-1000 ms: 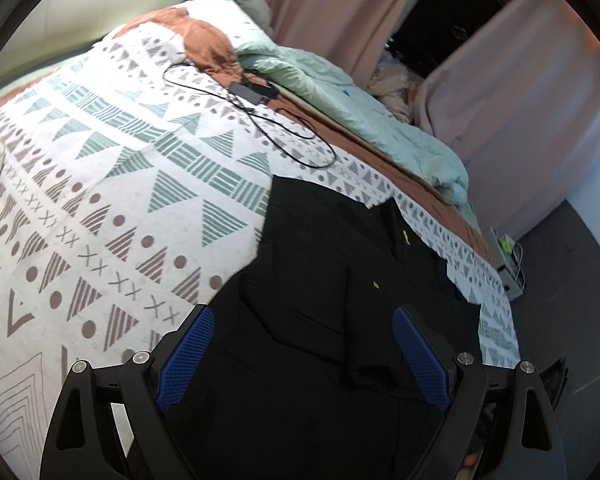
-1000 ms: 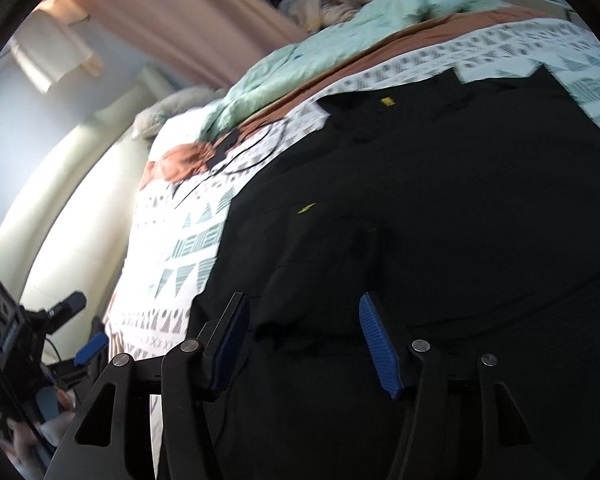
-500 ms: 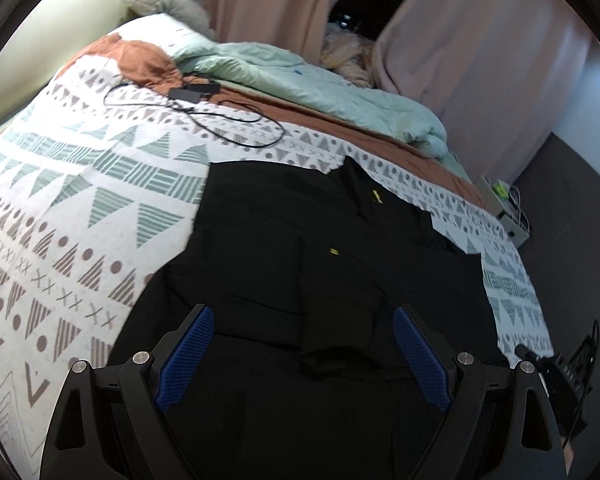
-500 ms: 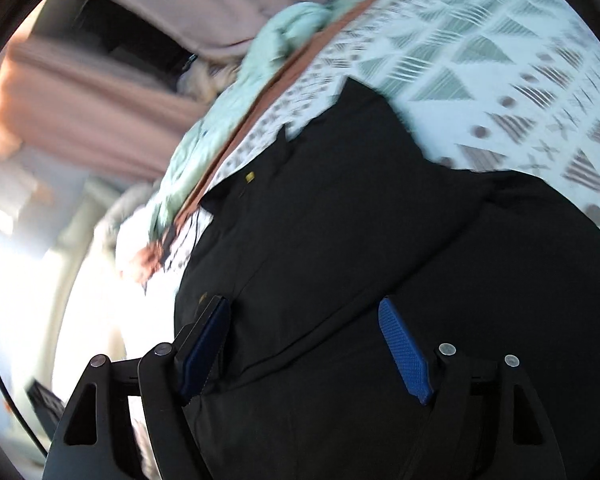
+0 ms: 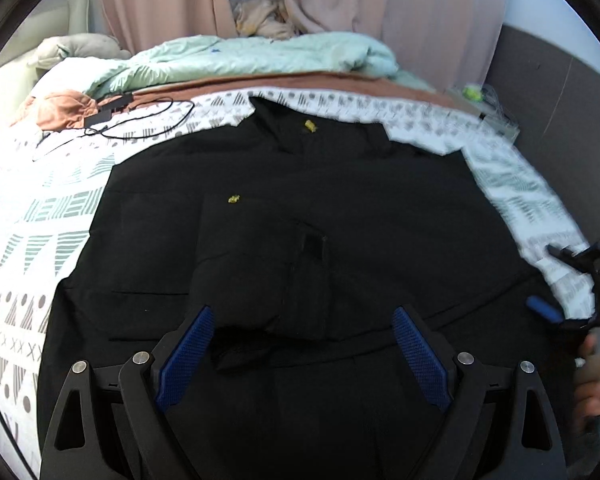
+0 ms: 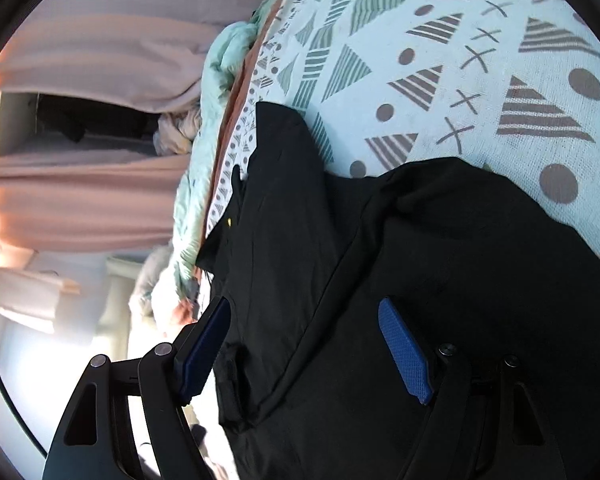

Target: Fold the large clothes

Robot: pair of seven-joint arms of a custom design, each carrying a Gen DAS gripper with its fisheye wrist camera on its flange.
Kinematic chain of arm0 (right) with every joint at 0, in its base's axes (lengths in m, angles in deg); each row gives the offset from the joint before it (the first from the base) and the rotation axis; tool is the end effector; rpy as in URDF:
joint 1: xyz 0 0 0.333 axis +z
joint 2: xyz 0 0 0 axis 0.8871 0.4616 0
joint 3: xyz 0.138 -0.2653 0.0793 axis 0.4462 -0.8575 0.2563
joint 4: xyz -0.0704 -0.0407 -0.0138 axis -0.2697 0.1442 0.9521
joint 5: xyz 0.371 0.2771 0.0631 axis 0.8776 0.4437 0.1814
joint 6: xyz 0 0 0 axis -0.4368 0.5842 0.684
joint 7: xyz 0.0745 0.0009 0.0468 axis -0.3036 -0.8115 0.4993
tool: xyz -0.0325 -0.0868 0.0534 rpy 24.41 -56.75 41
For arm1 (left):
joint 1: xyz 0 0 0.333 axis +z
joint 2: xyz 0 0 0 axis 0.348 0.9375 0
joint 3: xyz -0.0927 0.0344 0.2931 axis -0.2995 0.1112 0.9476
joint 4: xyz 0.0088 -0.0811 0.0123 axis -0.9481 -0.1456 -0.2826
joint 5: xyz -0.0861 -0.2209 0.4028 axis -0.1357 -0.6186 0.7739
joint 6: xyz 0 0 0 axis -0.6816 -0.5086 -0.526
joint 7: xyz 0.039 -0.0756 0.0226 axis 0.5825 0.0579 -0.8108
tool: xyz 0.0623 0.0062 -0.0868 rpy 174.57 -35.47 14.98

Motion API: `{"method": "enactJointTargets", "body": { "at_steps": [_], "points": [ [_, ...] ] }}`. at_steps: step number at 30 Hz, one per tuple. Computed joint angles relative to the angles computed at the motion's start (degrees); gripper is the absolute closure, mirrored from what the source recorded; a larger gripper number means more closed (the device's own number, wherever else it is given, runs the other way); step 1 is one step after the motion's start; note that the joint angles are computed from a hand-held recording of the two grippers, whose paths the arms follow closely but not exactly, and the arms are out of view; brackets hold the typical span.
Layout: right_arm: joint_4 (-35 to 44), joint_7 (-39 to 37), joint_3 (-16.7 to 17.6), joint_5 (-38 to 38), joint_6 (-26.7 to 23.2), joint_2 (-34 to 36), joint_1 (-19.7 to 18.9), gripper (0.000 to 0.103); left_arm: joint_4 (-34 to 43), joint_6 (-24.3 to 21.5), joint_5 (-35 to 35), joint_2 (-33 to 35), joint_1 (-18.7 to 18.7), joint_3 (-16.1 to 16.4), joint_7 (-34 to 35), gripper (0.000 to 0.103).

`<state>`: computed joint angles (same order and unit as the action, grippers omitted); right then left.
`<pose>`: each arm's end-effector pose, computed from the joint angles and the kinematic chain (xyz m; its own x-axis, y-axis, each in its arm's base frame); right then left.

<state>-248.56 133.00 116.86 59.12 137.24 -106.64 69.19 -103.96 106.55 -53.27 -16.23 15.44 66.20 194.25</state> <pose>0.3661 0.2564 0.4004 -0.3860 -0.2951 -0.8740 -0.4115 0.9031 -0.1232 0.4770 0.0001 0.4790 -0.3188 -0.9448 0.0759 -0.7540 0.2042 -0.6244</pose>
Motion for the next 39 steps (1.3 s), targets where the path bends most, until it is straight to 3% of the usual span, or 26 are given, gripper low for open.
{"method": "enactJointTargets", "body": {
  "at_steps": [3,5,10,12,15,18,19,20,21,22,23,24,25,27,31,35,39],
  "points": [
    [-0.18,0.12,-4.19,-0.47,4.97,3.34,3.47,0.026,0.41,3.09,3.43,2.45,1.48,-2.92,-2.60,0.012],
    [-0.40,-1.71,-2.85,2.00,4.66,2.43,2.96,0.026,0.36,5.14,5.33,3.58,1.66,-3.72,-3.24,0.012],
    [2.12,-5.87,2.84,4.97,-1.72,1.23,-4.10,0.028,-0.58,9.14,13.52,5.51,4.94,-7.32,-7.26,0.012],
    [3.41,-5.16,6.62,3.57,-7.56,-1.13,-8.37,0.028,-0.65,10.29,17.01,6.30,6.68,-8.62,-10.43,0.012],
    [5.64,-2.81,10.62,-0.01,-16.04,-3.93,-13.09,0.030,0.57,8.64,16.77,7.83,5.41,-6.24,-11.29,0.012],
    [6.12,0.61,12.04,-2.30,-19.61,-5.67,-14.09,0.030,1.00,9.16,17.82,8.23,6.05,-6.04,-12.55,0.029],
    [6.19,1.20,12.30,-3.37,-20.27,-5.95,-14.44,0.035,1.24,9.09,17.67,8.25,6.01,-5.55,-12.62,0.038],
    [6.11,1.60,12.35,-4.34,-20.12,-5.80,-14.67,0.041,1.69,8.79,16.71,8.32,5.62,-4.47,-12.31,0.046],
    [5.69,2.07,12.07,-4.94,-19.58,-5.59,-14.39,0.061,2.25,8.27,14.93,8.41,4.77,-2.90,-11.33,0.049],
    [5.17,2.05,10.90,-5.30,-18.75,-4.59,-13.50,0.091,2.88,7.68,12.55,8.48,3.77,-1.12,-10.01,0.057],
    [4.22,2.32,8.56,-6.11,-15.40,-2.41,-11.49,0.094,3.46,7.51,10.70,8.65,3.39,-0.10,-9.20,0.068],
    [2.88,1.69,6.92,-4.60,-9.97,-0.11,-9.64,0.099,4.12,7.17,8.62,8.78,2.94,1.06,-8.09,0.068],
    [2.67,2.32,6.61,-5.35,-7.73,1.02,-9.79,0.100,4.93,6.35,4.99,8.92,1.53,3.24,-5.74,0.070],
    [2.01,3.64,7.52,-6.69,-8.29,-0.81,-10.81,0.100,6.70,3.74,-3.48,9.16,-1.15,7.50,-0.32,0.075],
    [1.12,7.33,10.52,-9.14,-9.85,-5.09,-13.53,0.101,9.33,-0.73,-15.51,10.04,-2.82,11.50,6.78,0.079],
    [0.16,11.83,12.27,-10.58,-9.85,-7.25,-14.68,0.101,11.02,-3.86,-21.44,11.55,-1.88,11.22,9.26,0.077],
    [0.42,15.59,14.08,-12.82,-11.62,-9.28,-16.25,0.101,13.36,-8.22,-19.33,14.08,2.92,8.04,3.02,0.067]
  ]
}}
